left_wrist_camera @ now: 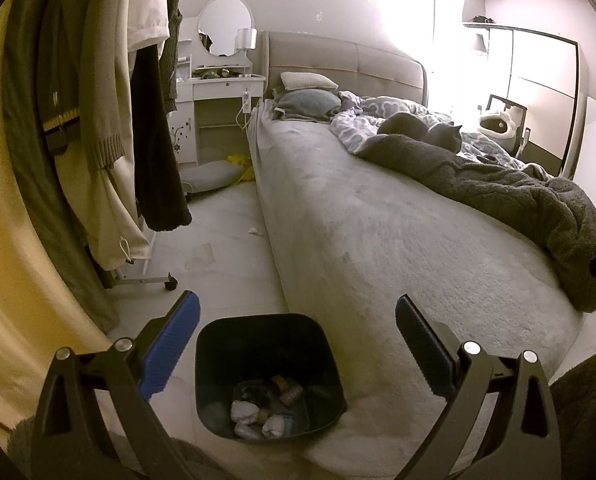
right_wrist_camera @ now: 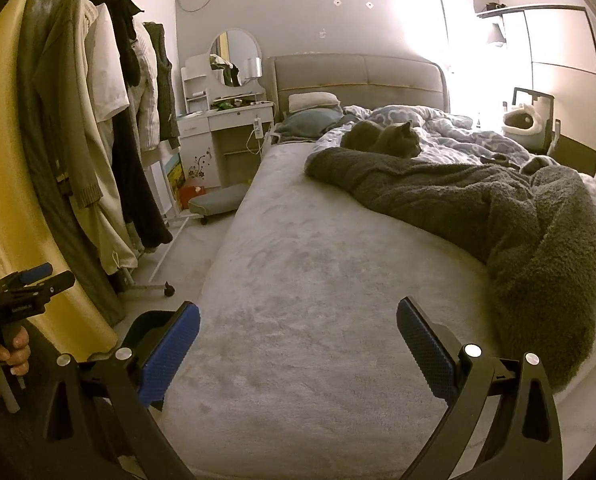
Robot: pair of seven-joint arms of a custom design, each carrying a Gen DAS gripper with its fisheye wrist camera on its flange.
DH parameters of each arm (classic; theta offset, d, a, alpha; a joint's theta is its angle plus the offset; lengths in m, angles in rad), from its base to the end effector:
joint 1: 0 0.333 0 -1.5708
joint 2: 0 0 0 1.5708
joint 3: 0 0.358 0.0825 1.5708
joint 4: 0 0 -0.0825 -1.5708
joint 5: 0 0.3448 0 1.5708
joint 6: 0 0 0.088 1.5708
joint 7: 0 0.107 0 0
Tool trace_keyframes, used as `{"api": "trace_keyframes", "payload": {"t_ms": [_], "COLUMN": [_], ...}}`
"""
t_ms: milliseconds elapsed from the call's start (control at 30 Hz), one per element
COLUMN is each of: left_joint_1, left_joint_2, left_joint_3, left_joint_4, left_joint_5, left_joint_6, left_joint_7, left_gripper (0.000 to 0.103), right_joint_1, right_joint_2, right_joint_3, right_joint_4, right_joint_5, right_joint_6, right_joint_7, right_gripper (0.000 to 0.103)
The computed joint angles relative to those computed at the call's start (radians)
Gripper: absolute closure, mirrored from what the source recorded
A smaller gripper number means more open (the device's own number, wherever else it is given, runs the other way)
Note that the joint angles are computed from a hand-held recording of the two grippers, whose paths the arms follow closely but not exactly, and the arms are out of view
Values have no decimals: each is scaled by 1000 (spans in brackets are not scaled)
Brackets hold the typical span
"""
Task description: Collect trash
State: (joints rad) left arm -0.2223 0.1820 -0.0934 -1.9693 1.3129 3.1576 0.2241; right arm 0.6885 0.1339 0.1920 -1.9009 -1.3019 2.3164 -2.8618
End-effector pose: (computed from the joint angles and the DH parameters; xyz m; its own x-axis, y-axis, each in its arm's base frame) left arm 0.5259 -0.2589 0.5132 -0.3034 -0.9514 0.0536 -0.5327 0.1227 -0.8374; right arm 0.3975 0.4431 0.5313 -0.1024 -0.9904 -0.0931 -0.4860 0.1315 -0.8640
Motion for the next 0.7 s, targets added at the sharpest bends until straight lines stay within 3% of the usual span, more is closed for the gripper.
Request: {"api": "trace_keyframes", "payload": {"t_ms": [700], "left_joint_1": [-5], "left_joint_2": [1], "left_joint_3": [2], "left_joint_4": [-3], "left_joint_5": [14], "left_joint_6": [3], "left_joint_7": [-10], "left_gripper": [3], "right_joint_1": [1], "right_joint_2": [2], "right_joint_3": [0], "right_joint_4": [2], "right_joint_5": [3], "right_joint_6": [0], "right_joint_7": [-5], "right_gripper": [3]}}
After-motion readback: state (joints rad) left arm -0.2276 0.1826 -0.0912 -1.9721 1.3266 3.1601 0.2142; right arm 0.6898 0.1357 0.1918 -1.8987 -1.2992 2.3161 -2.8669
